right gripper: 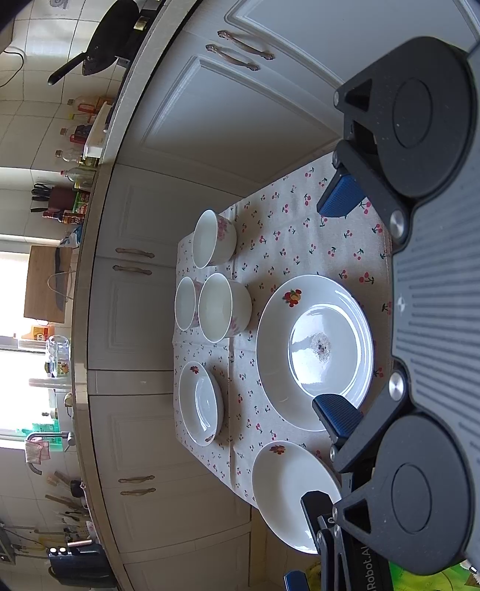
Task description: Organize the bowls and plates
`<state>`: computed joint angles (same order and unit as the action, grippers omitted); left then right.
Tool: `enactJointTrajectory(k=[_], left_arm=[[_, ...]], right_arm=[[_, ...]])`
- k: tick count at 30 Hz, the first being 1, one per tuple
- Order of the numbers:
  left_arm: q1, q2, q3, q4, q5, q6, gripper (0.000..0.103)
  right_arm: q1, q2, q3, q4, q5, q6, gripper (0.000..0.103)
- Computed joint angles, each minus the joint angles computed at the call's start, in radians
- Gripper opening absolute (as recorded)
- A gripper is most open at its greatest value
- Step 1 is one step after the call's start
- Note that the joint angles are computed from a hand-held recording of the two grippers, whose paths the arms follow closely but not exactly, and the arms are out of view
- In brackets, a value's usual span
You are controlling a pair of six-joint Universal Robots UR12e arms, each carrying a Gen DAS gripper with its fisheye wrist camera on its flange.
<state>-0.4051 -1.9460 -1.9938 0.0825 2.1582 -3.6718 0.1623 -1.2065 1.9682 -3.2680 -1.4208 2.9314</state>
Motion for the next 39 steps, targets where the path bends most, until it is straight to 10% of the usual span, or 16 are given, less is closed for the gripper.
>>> enactJointTrajectory(k=[20, 31, 39], left_arm=[[0.036, -0.012, -0.008, 0.064, -0.045, 0.057, 0.102], [0.104, -0.017, -0.07, 0.195, -0.156, 0.141, 0.102], [0.148, -0.011, -0.136, 0.268, -0.216, 0.182, 0.102]], right_arm=[[-0.012, 0.031, -0.058, 0.051, 0.088, -0.046, 0.103], [-0.05, 0.085, -0.172, 0.162, 0.336, -0.017, 0.103], [-0.026, 0.151, -0.225, 0.093, 0.462, -0.156, 0.103]])
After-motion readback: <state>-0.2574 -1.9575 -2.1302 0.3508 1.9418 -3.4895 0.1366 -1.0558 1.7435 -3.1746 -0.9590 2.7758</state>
